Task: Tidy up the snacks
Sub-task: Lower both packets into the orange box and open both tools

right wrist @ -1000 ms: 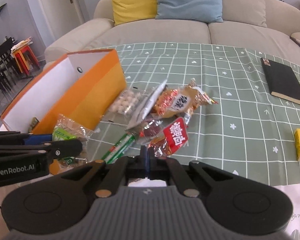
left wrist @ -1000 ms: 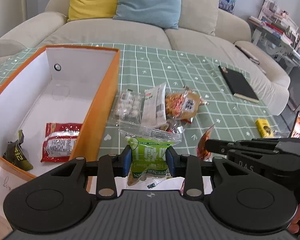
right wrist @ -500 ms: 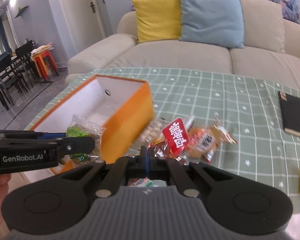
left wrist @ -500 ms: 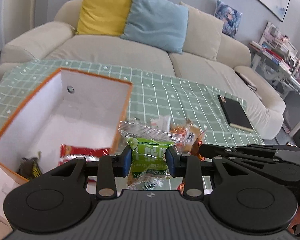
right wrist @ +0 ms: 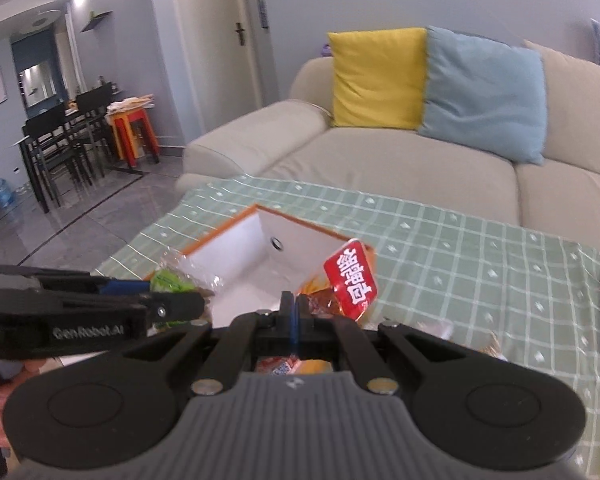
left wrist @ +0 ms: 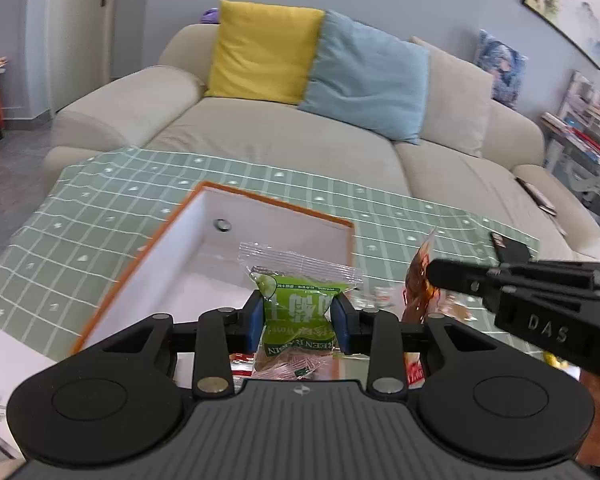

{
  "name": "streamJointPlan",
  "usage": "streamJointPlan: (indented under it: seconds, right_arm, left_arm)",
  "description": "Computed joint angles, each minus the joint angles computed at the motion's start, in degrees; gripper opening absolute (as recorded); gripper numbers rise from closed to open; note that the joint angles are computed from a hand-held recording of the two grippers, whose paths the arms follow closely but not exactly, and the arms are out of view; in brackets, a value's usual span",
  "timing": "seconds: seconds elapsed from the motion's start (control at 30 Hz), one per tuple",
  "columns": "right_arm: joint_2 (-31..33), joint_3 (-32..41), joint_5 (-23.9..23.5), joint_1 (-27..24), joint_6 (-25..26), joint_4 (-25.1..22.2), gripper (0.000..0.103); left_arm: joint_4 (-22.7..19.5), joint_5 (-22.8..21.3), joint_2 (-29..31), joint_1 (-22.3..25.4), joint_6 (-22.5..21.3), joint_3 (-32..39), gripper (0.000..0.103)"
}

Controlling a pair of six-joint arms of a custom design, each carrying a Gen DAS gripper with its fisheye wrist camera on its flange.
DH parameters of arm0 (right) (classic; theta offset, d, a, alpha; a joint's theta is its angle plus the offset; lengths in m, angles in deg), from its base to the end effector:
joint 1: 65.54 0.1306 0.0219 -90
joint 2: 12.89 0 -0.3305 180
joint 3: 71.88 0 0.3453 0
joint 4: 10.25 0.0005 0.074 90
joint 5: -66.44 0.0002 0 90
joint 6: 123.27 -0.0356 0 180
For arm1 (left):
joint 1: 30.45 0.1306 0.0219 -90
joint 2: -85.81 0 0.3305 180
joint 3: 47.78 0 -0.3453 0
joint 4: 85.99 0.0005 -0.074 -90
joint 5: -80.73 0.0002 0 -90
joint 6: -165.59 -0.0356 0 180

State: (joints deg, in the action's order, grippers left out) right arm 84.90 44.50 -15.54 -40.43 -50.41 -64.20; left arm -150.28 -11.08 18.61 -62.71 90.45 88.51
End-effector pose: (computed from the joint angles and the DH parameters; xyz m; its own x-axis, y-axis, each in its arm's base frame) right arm 0.4396 0.2000 0.5047 -0.5942 0.0438 -0.8031 -0.1487 0.9753 0.1632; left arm 0.4650 -0.2928 0.5012 -0.6657 0.1171 -0.7370 0.3544 0.9187 -0.1742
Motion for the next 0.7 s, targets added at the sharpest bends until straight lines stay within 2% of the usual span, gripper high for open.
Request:
streamJointPlan:
  seconds: [0.27,0.47,0.7]
  right_arm:
    - [10.97,12.92,-0.98,1.28,1.67,-3.09,0.0]
    - [18.87,21.35,-1.82,1.2,2.36,-7.41,0.0]
    - [24.43,25.87,-2.46,0.5,3.77,-10.31,0.0]
  left_arm:
    - [-4.27,-0.56,4.12,3.52,-1.2,4.86,0.039]
    - [-7.87,-0.3,9.04,4.96,-3.27,9.6,0.039]
    - [-11.49,-0.29,14.64,5.36,-4.49,14.55,0.039]
